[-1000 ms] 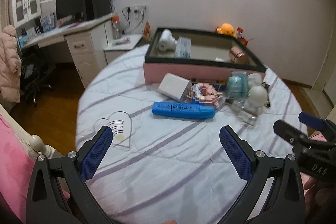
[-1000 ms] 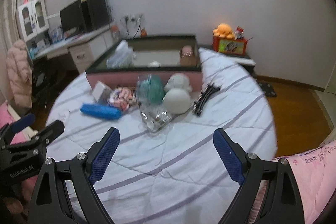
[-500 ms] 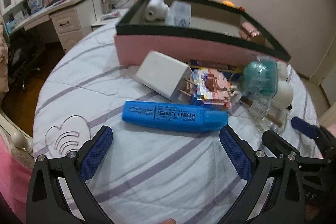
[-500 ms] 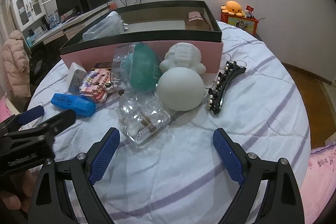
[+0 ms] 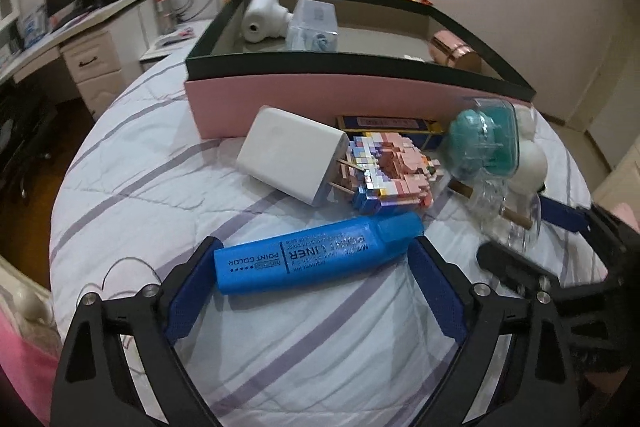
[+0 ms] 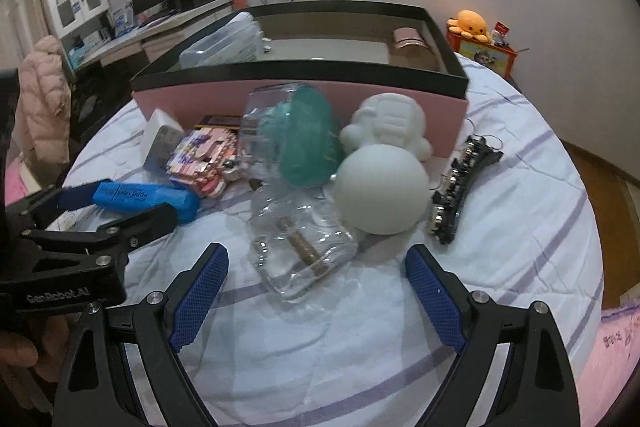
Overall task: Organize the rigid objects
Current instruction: 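Grasp the blue highlighter with the left tool while the right tool grasps the clear glass bottle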
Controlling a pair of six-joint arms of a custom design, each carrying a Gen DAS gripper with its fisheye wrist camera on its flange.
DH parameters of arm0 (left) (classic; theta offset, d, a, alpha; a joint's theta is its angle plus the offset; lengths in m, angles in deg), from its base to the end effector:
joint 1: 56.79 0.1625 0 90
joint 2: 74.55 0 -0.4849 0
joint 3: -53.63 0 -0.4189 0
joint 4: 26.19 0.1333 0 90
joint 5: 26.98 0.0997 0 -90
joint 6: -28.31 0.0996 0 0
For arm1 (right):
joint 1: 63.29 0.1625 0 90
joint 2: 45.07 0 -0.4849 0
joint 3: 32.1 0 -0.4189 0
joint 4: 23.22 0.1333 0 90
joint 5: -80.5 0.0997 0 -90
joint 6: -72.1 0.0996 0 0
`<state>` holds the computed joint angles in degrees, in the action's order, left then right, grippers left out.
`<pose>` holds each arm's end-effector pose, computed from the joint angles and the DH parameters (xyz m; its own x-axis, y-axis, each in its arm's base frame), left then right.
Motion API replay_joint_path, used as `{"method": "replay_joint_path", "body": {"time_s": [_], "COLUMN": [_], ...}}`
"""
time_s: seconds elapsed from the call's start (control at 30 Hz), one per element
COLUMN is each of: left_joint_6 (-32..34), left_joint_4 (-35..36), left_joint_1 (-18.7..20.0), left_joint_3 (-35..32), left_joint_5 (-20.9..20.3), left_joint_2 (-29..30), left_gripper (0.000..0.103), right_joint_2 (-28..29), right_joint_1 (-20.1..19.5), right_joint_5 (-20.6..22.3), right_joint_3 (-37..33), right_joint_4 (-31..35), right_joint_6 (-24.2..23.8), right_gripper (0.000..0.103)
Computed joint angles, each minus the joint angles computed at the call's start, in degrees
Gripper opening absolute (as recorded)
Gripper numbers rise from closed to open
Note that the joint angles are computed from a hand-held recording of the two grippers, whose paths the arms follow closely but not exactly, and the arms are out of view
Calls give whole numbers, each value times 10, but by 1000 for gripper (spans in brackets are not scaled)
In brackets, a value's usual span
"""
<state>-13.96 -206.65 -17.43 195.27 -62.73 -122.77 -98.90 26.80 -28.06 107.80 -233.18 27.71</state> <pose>-0.1693 -0.4158 0.0427 -0.7696 -0.0721 -0.6345 0.3439 0.7904 -0.5069 0.1023 -0.4501 0.1132 -0.6767 -0.4549 0.5789 -0.6643 0.7163 -0.2136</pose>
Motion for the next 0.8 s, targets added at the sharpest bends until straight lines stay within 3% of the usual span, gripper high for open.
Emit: {"method": "replay_joint_path", "body": {"time_s": [0.1,0.27,0.4,0.53,0.6,0.7,0.77,0.8], "left_joint_6": [53,134,193,218,219,198,215,228], "left_joint_4": [-4,-21,-41,-57,-61,-52,-55,-63], "left_joint_1": [4,12,11,1,0,-1,3,0], "left_joint_3": [-3,-12,-9,3,7,2,-6,-4], "left_joint_5": [-3,-8,-39,-63,-69,-44,-60,-66], "left_joint_2": [-2,6,8,4,-1,4,10,13], "left_gripper": [95,97,81,63,64,83,79,69], "right_joint_2": [4,6,4,0,-2,-2,-2,-3], "right_joint_1": [4,8,6,2,0,-1,0,0], "right_joint_5": [-5,-14,-6,2,6,9,10,11], "right_joint_3": [-4,-10,-5,0,1,0,-2,-1], "right_joint_4": [1,7,7,4,6,8,11,13], "right_joint_6": [2,-2,-8,-6,-3,0,-2,-6], "right_gripper": [73,68,59,57,57,57,57,54]}}
